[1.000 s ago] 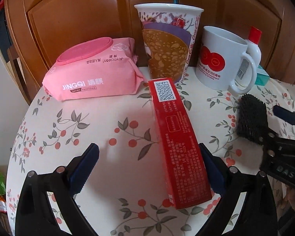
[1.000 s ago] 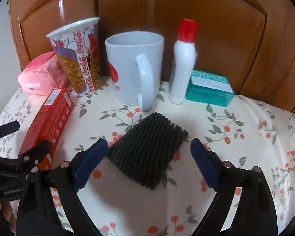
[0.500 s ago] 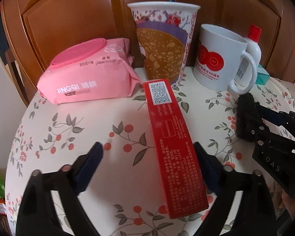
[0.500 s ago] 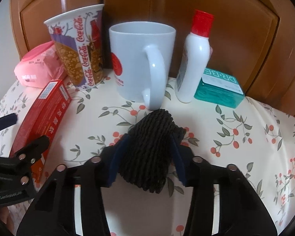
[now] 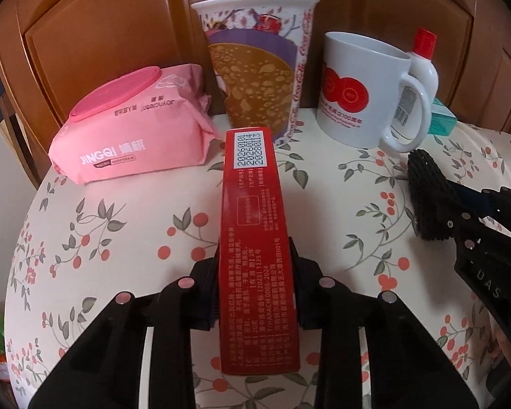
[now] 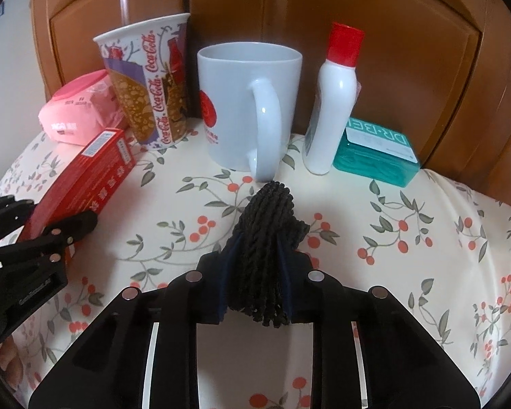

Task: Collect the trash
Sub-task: 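Grasp the red box with the left tool while the right tool grasps the black scrubber, then carry the red box and black scrubber over the pink bin with both tools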

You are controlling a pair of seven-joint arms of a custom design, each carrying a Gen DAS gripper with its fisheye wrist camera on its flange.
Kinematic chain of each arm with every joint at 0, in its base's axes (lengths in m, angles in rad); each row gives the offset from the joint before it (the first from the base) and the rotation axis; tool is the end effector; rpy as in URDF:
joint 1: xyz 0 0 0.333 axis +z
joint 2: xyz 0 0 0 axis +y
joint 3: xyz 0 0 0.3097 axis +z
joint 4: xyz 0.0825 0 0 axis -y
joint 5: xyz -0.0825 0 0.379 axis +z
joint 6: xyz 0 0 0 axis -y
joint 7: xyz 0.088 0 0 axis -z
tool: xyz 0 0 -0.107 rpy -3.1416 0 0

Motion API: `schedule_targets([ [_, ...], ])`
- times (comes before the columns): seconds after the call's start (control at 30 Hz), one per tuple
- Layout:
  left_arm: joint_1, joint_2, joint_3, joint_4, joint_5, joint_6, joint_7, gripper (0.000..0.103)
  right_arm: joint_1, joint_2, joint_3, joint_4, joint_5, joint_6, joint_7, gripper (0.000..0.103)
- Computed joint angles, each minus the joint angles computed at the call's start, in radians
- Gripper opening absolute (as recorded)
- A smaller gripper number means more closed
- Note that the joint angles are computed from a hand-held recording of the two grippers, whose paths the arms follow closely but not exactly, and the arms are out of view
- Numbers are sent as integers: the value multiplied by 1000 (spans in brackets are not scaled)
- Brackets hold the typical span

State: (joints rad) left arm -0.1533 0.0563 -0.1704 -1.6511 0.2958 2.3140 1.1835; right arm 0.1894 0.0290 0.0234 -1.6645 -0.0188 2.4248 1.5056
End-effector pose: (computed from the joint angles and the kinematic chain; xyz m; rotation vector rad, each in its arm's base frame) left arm 0.5902 -0.1889 0.6312 -1.7699 1.8902 -0.5894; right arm 0.6008 0.1295 0.6548 -2.0204 1.5100 -0.6470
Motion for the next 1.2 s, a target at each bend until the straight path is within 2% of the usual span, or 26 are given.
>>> schedule_targets([
  [0.4,-9,-46,-12,-40,31,6,-11,31,-6,-63,-3,-53,92,-10,-69,22],
  [0.5,-10,-67,-16,-61,42,9,-12,31,-2,-70,4,-66,47,13,-44,22],
  [0.67,-7,-109,-23,-99,32,7,-11,31,2,-118,4,-106,57,14,-54,22],
  [0.9,0,-214,-34,-193,8,6,-12,31,8,-235,1,-207,84,24,-71,22],
  [1.2,10,-406,-48,-364,-48,12,-7,31,16,-402,4,-351,95,19,-61,22],
])
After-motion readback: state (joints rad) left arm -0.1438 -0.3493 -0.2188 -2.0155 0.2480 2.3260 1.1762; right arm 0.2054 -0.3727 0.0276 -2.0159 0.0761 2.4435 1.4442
